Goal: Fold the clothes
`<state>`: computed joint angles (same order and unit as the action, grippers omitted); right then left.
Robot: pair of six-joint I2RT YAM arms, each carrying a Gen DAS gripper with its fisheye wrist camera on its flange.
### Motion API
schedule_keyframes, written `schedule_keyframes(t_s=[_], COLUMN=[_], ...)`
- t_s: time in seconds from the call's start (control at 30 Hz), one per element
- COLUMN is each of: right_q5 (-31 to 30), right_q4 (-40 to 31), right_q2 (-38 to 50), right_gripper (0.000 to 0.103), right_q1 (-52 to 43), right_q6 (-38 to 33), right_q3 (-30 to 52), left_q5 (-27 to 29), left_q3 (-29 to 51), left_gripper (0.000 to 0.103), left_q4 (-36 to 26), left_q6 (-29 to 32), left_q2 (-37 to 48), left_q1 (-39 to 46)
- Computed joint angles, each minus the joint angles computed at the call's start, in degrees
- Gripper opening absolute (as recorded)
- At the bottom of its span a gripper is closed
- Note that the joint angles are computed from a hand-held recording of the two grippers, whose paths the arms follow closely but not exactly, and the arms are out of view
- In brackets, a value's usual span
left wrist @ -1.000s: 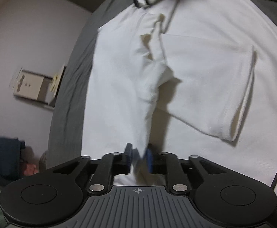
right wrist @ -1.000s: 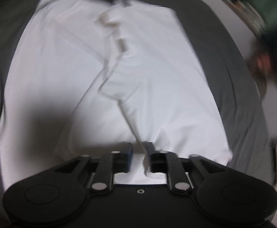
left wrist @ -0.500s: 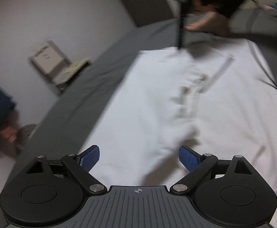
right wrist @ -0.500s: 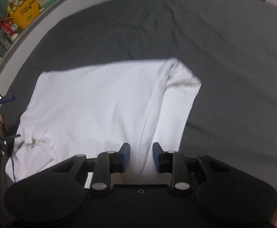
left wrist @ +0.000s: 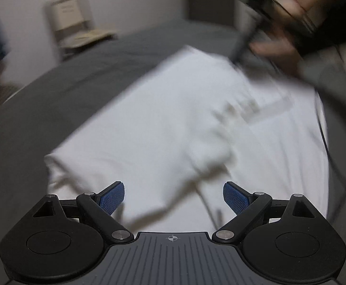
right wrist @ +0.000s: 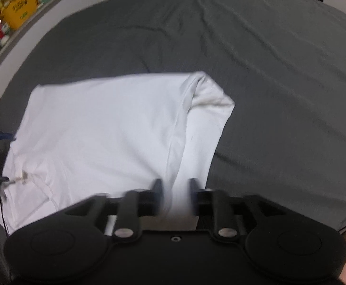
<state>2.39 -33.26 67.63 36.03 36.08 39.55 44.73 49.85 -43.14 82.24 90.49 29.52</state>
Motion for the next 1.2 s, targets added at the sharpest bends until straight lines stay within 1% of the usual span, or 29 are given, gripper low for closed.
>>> schedule_keyframes(t_s=[0.07,0.13,0.2,0.23,0.3,0.33,0.4,0.43,0.5,0.57,0.6,0.63,0.7,0.77,0.83,0.87,0.93,1.0,1.03,1.13,1.2], right_q5=[1.0,0.9,0.5,0.4,-0.4,-0.2,0.9,0.8,-1.3,-4.4,-5.6,-6.5,-7.7,-8.2,-8.8,-9.2,-10.3,-10.7,-10.6,-10.5,-11.0], right_q4=[1.2,2.8,4.2,4.5,3.3,2.4,0.7,-0.1,-1.7,-5.3,-6.4,-6.9,-7.7,-7.0,-5.9,-5.1,-4.3,-4.3,-4.5,-6.1,-6.5], right_q2=[-0.6,0.3,2.3,4.3,8.8,11.1,16.1,18.2,21.5,24.8,26.2,27.4,29.5,30.4,30.9,30.8,30.7,30.6,30.5,30.3,30.7], right_gripper=[0.048,0.056,0.060,0.064,0.066,0.067,0.068,0.068,0.068,0.069,0.069,0.069,0.069,0.073,0.076,0.076,0.075,0.071,0.067,0.067,0.067], right_q1=[-1.4,-3.5,-5.8,-6.7,-8.0,-7.9,-7.5,-7.5,-8.6,-9.9,-10.5,-10.9,-11.8,-12.4,-13.0,-13.2,-13.4,-13.0,-12.9,-13.3,-13.6], right_q6=[-2.0,-5.2,-9.4,-11.7,-17.8,-21.5,-29.7,-34.0,-42.1,-47.6,-48.9,-49.5,-50.1,-49.7,-49.5,-49.3,-48.5,-48.3,-49.1,-50.8,-50.5], right_q3=[0.7,2.0,4.0,5.7,9.8,12.0,16.2,18.2,21.6,25.4,26.6,27.4,28.6,28.5,28.0,27.5,26.7,26.6,26.9,27.8,28.2], left_q5=[2.2,3.0,2.5,1.6,-1.3,-3.1,-7.5,-9.2,-12.1,-14.6,-15.0,-15.1,-15.2,-15.2,-16.5,-17.2,-17.9,-18.5,-18.5,-18.9,-19.3], left_q3=[1.5,3.2,4.9,6.0,8.9,10.6,14.6,16.7,22.1,28.3,31.6,34.6,39.9,43.3,43.9,43.4,39.7,36.8,35.8,34.5,36.2], left_gripper=[0.093,0.093,0.093,0.093,0.093,0.093,0.093,0.093,0.093,0.093,0.093,0.093,0.093,0.093,0.093,0.093,0.093,0.093,0.093,0.093,0.093], left_q4=[5.4,11.5,16.4,18.0,19.3,19.1,17.0,15.2,10.3,5.2,2.8,0.9,-2.4,-4.1,-4.7,-4.2,-0.5,3.2,4.4,6.2,5.5], left_q6=[-13.9,-28.3,-39.3,-43.1,-46.8,-47.3,-44.8,-41.8,-33.9,-27.9,-26.8,-27.4,-30.6,-33.9,-32.9,-31.9,-30.0,-29.0,-28.8,-27.9,-27.6], left_q2=[1.9,4.3,6.8,8.1,11.0,12.4,15.3,16.4,19.2,22.4,24.3,26.1,29.7,32.8,34.2,34.4,32.9,31.7,31.2,30.5,31.5], left_q1=[0.2,0.0,-0.7,-1.2,-2.9,-3.8,-6.0,-7.0,-8.5,-9.7,-9.9,-9.9,-10.1,-10.3,-11.0,-11.5,-12.2,-12.9,-13.2,-14.3,-14.8])
